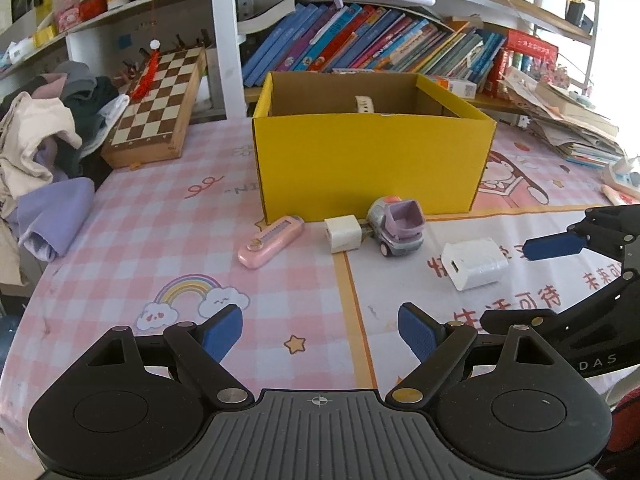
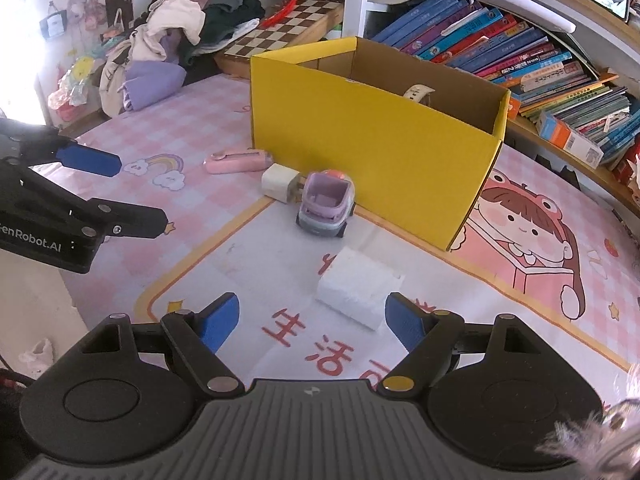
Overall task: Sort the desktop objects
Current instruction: 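Grasp the small white cube charger with the left tool while the right tool grasps the white power adapter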
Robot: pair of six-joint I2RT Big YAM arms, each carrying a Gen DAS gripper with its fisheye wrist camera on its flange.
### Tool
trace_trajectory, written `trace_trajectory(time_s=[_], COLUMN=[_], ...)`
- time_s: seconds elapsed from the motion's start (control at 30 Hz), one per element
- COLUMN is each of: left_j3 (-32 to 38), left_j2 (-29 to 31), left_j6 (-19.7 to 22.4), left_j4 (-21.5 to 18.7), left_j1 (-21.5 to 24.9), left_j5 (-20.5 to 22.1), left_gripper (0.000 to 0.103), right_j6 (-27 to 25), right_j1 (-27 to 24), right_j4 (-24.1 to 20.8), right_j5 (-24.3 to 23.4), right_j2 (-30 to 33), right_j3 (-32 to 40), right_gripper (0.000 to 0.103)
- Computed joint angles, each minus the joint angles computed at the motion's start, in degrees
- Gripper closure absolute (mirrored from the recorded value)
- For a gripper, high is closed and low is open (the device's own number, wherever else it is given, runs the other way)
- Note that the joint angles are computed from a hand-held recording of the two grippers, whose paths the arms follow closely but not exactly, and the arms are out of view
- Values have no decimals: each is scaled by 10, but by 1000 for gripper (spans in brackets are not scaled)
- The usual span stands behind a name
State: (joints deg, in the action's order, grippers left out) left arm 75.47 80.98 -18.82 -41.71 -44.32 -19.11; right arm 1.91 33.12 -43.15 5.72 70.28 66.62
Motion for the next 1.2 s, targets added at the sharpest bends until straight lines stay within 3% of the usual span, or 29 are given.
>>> trace_trajectory(time_s=[0.93,1.2], left_j3=[62,78], left_j2=[74,89], left_j6=[-7,-6], left_j4=[11,4], left_j1=[16,24], left_j5=[-32,-30], left_gripper=[16,16], right_j6=[-34,-47], right_j1=[-57,-50], right_j4=[18,24], right_j5=[-70,-77], right_j2=[95,121], right_j3=[68,89], right_gripper=[23,30])
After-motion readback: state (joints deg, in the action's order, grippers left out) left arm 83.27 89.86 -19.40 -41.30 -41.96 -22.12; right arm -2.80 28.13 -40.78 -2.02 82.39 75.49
